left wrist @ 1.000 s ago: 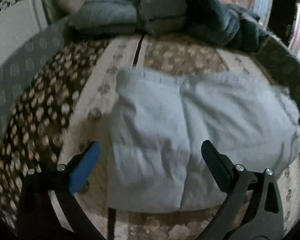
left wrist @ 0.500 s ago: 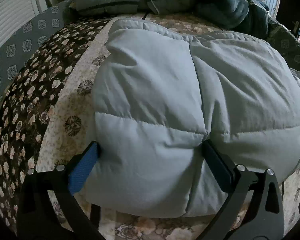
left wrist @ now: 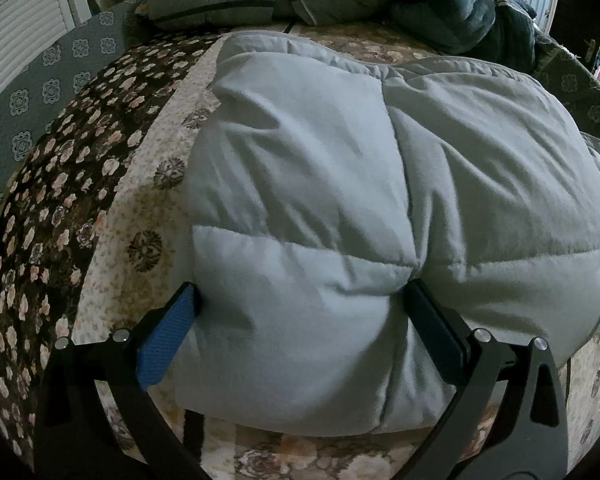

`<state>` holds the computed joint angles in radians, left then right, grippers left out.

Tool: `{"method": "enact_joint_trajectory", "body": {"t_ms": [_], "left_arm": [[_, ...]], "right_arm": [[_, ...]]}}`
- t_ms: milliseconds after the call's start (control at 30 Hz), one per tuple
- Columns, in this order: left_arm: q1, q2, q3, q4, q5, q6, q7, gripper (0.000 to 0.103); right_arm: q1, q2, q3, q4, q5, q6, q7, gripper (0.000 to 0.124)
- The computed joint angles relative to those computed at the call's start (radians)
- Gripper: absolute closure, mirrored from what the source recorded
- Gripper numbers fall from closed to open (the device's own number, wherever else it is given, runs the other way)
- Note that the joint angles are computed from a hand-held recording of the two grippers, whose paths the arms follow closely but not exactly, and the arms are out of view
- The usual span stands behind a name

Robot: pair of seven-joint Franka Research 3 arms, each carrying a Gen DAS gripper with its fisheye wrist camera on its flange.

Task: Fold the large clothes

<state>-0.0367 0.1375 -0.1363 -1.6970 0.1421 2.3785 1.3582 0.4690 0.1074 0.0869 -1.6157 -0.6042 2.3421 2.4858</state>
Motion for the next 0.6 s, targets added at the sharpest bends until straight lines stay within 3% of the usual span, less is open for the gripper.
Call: {"method": "enact_joint_trajectory", "body": {"t_ms": [233,400,600], "left_arm": [[0.037,-0.022,0.008,-0.039,-0.102,0.011,0.060,0.003],[0.049,-0.034,0.021,-0.052,-0.089,0.014,0.058,0.003],[0.068,-0.022,0.026,-0.034,-0.125,-0.020,0.080,0.003]], "right_arm": [[-0.054,-0.102,-0.007,-0.120,-0.026,-0.082,0.058,0.032],[-0.139,-0.212,0.002,-0.254,0.047,-0.064,0.080,0.027],[-0.200,-0.314,-0.036,-0.443,0.366,0.147,-0.060,0.023]]}}
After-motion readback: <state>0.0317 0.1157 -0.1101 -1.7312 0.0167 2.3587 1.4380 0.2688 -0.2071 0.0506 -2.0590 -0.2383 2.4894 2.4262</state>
